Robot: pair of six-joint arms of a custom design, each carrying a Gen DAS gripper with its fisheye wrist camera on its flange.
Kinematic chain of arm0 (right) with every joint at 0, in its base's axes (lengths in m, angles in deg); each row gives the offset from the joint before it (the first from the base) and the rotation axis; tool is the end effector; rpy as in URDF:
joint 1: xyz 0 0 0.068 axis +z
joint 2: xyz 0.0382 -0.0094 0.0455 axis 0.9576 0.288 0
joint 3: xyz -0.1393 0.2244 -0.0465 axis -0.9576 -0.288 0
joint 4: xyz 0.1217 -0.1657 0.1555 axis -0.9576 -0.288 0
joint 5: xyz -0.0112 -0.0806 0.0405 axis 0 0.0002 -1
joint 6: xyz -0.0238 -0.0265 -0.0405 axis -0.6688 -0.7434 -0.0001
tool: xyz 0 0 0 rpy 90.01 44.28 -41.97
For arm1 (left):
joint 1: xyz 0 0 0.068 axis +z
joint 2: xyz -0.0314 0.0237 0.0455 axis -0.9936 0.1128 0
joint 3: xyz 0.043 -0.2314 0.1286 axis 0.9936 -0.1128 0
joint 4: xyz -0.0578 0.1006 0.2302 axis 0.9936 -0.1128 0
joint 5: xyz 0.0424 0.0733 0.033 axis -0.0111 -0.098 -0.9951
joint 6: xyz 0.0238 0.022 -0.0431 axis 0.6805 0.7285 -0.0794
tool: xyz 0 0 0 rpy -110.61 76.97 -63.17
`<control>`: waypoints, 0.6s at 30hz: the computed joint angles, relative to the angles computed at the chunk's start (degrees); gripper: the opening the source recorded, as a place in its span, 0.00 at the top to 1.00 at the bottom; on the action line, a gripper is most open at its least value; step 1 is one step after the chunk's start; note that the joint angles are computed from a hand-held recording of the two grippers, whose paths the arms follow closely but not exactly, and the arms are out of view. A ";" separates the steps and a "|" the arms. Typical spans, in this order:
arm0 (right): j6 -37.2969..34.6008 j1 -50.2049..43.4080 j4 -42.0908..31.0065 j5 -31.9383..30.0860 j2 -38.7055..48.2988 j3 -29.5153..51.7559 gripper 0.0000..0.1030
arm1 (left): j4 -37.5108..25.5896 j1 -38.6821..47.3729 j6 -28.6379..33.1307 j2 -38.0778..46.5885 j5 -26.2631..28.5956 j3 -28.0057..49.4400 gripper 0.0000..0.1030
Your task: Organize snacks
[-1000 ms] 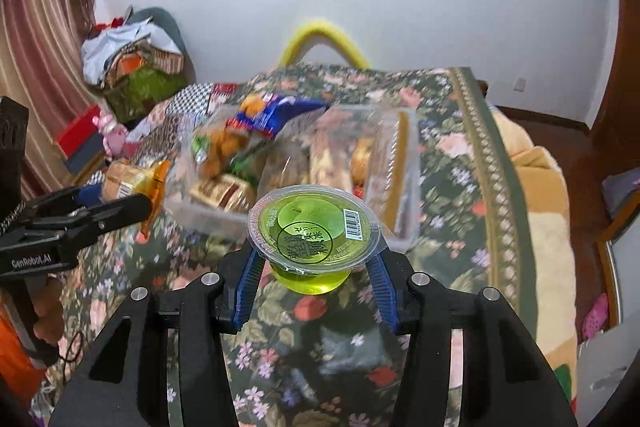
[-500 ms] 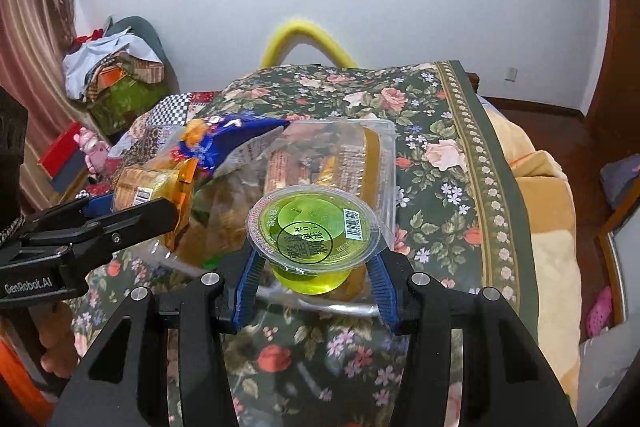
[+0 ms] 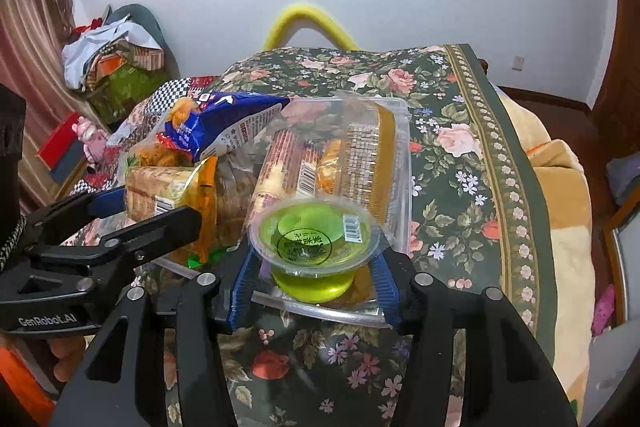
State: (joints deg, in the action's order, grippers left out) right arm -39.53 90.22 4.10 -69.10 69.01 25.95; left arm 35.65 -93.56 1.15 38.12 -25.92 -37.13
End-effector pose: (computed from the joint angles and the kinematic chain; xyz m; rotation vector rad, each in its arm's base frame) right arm 0.2064 0.0697 0.2477 -0.3107 2.2503 0.4195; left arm 0.2406 -0.0492 0.2444 0.1381 2.3700 -0.3663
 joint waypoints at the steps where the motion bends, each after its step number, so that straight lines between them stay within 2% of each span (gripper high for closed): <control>1: -0.18 -0.02 -0.20 0.22 -0.10 0.07 0.49 | -0.29 0.26 -0.04 -0.65 0.39 -0.17 0.17; 6: -0.13 -0.18 -2.19 0.77 -3.75 -0.56 0.41 | -3.52 1.74 0.37 -4.89 1.17 0.35 0.14; 11: 0.14 -1.49 -6.19 0.28 -9.61 0.24 0.40 | -9.11 3.42 0.17 -11.98 1.58 2.04 0.14; 18: 1.29 -3.04 -17.18 -0.30 -23.74 5.31 0.40 | -20.20 1.86 2.34 -28.33 -4.23 7.25 0.14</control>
